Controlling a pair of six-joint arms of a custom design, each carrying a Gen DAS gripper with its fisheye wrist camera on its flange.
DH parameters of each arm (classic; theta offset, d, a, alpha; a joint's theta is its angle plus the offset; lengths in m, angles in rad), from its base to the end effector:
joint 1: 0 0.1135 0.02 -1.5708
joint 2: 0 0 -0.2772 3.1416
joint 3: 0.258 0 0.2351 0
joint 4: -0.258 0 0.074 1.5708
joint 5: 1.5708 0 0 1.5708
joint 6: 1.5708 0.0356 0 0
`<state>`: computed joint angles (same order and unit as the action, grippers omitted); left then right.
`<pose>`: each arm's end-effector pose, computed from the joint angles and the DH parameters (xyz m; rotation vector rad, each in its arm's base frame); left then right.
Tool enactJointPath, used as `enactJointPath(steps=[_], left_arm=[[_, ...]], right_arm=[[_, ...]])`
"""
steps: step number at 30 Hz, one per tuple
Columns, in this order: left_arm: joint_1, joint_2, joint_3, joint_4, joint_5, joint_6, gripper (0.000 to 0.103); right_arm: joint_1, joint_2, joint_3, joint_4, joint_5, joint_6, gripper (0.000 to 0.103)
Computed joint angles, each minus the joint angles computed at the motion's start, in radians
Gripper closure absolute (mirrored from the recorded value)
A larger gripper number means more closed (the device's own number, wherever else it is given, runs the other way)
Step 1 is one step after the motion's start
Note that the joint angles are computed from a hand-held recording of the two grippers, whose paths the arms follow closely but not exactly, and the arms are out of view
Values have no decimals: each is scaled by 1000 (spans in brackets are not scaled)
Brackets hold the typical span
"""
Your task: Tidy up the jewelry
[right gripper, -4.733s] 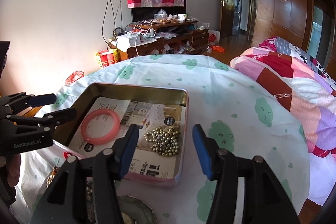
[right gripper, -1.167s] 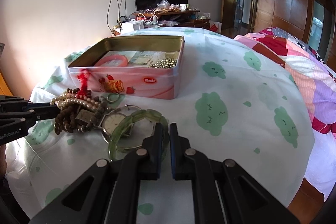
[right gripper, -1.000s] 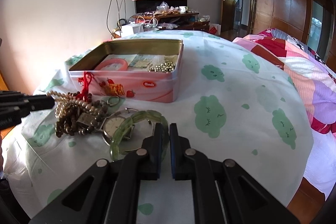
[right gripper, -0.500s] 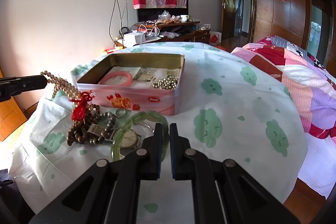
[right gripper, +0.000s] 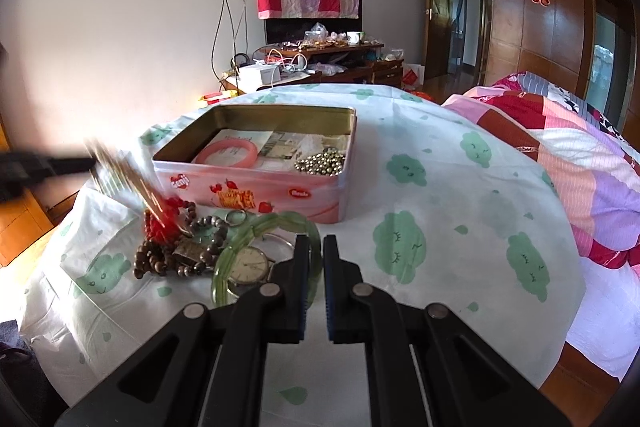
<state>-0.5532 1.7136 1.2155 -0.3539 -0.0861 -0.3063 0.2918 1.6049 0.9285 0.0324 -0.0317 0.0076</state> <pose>0.3078 -0.1865 0.2496 0.2611 2.4250 -0.2863 0.3176 0.0966 0.2292 -0.3320 2.1968 0.2004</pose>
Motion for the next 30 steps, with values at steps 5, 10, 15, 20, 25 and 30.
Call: enactJointPath(steps=[5,10,15,20,25,30], left_arm=[[13,26,-14,25,27,-1,98],[24,-51,-40,46,16,-16,98],[25,-116,-38,69,-14,6,98],[70,-55,-28,40,60,-29,97],[37,23,52,-67,-28,10,86],[-2,-32,6,1,-127,-7,34]], right_arm=[[-8,5,-1,3,-4,-1,94],[-15,23,1,-2,2,1,94],[-21,17,-1,-2,-3,4,94],[-13,18,-1,-5,-2,-2,94],[-15,23,2,-8,-2,5,94],[-12,22,1,-10,-3,4,94]])
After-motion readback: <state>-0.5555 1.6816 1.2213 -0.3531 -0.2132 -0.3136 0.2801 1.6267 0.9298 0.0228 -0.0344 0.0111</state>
